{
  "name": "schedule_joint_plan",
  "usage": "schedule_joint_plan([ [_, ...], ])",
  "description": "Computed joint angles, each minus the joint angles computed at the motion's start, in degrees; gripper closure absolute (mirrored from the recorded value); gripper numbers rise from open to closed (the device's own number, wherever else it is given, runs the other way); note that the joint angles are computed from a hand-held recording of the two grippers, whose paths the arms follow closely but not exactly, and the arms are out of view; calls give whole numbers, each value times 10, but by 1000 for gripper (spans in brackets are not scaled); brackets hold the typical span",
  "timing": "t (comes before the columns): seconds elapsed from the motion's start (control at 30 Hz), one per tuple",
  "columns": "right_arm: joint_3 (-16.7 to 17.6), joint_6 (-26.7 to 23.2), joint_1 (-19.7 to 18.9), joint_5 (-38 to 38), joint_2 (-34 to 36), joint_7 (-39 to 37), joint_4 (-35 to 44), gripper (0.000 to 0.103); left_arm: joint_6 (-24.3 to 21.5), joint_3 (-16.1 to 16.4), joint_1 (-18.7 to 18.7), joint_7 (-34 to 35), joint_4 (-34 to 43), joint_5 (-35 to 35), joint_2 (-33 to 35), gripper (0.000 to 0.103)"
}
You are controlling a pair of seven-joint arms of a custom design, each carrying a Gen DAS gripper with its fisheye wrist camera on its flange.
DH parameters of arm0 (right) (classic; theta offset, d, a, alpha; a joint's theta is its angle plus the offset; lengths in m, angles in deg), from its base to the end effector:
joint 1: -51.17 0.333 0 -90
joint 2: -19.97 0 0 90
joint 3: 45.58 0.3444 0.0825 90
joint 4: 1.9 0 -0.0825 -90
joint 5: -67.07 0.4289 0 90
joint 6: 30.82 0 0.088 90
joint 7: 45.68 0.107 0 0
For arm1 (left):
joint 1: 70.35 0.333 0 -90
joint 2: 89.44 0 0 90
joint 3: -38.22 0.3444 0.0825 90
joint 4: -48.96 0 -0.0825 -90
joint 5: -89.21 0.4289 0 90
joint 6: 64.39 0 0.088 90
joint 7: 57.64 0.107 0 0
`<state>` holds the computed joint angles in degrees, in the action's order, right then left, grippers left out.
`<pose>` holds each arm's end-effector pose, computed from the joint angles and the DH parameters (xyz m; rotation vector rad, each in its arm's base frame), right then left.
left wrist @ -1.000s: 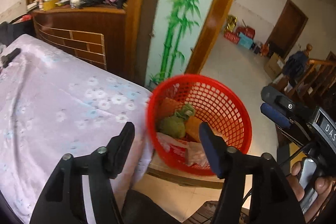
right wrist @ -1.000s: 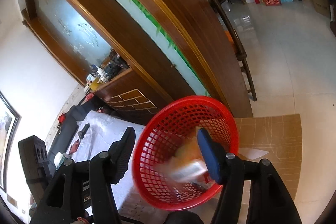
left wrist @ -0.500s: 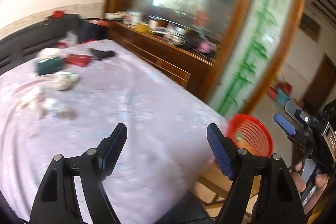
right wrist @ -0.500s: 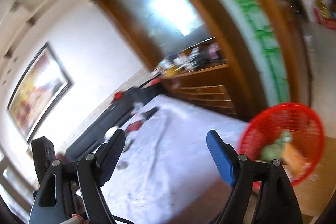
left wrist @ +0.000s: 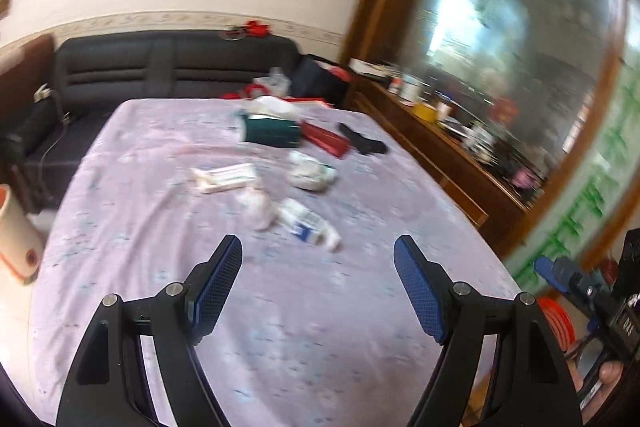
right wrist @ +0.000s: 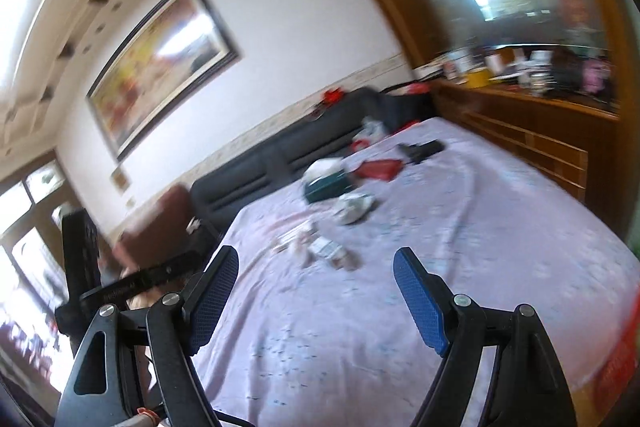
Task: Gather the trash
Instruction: 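Return both tools over the table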
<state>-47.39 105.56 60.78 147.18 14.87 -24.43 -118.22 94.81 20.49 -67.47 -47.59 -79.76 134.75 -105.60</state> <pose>0.6025 0.0920 0.5534 -1.6479 1.0443 -0.0624 0.5180 -0.1841 0.5662 -2.0173 1.2367 -0.9552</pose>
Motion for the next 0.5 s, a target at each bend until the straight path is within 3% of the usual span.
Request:
schedule_joint_plan([
  [0.13, 20, -23, 10, -51, 63, 17, 63, 19, 6, 23, 5, 11, -12, -33, 1, 26],
  [0.27, 44, -30, 10, -92, 117, 30, 117, 19, 4, 26, 10, 26, -10, -49, 13, 26],
  [0.5, 76, -37, 1, -134, 187, 56, 188, 19, -5, 43, 2, 44, 32, -62, 71, 26],
])
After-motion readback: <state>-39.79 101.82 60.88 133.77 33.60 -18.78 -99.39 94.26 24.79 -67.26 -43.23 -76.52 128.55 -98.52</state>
